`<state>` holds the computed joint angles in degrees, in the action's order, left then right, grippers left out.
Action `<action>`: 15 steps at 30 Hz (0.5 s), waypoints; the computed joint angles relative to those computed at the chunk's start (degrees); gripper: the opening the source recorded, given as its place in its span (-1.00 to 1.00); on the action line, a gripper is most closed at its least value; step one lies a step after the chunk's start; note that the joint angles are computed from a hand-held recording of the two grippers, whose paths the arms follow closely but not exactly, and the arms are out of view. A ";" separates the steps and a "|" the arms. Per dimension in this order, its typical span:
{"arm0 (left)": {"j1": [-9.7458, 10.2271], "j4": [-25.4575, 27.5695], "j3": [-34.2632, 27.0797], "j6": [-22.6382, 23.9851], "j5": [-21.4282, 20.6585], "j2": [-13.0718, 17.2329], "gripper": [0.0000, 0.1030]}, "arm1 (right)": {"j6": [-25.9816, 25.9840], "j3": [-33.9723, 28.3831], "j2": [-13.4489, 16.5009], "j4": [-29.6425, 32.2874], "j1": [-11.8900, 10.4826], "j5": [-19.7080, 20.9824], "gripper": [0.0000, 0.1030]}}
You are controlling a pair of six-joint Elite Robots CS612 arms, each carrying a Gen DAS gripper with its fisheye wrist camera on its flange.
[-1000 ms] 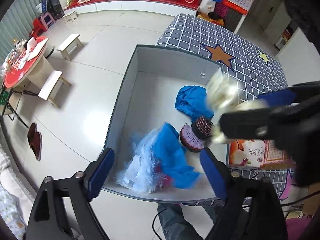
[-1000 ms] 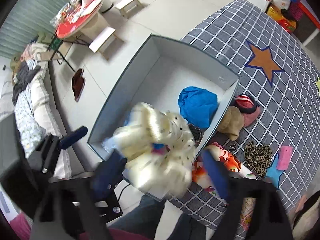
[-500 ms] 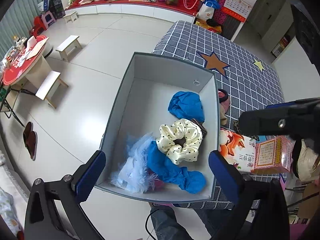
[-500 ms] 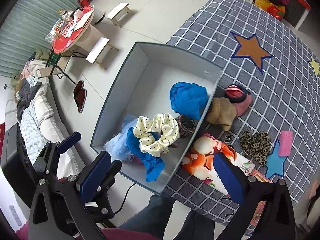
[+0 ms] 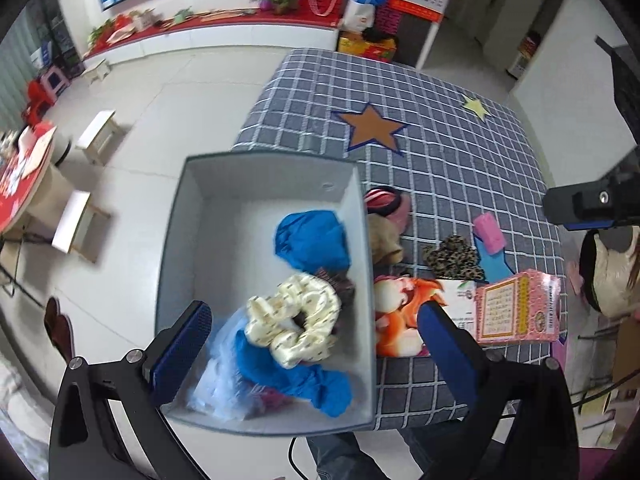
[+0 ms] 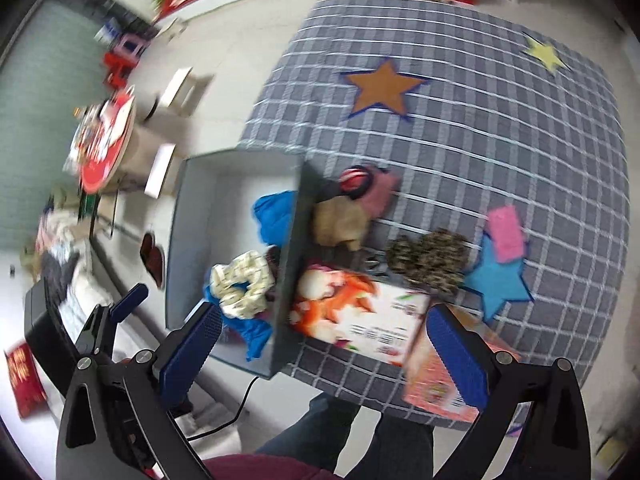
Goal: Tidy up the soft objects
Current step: 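Withdraw both tools from the box back toward the pile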
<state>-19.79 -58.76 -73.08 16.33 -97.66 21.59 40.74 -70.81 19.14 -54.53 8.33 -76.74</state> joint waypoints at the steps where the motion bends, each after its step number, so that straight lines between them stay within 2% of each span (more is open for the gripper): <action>1: -0.33 -0.13 0.31 0.47 -0.18 -0.21 0.99 | 1.44 -1.71 0.67 0.84 -0.51 -0.25 1.00; 9: -2.84 1.26 2.07 3.69 1.31 -1.01 0.99 | 8.43 -11.68 5.22 7.76 -4.07 -1.65 1.00; 15: -4.62 2.14 2.74 5.15 2.20 -1.20 0.99 | 9.66 -15.41 8.92 12.09 -6.45 2.55 1.00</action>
<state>-24.41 -56.62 -70.34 21.48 -95.46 20.39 50.41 -86.22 28.07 -42.44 1.88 -74.20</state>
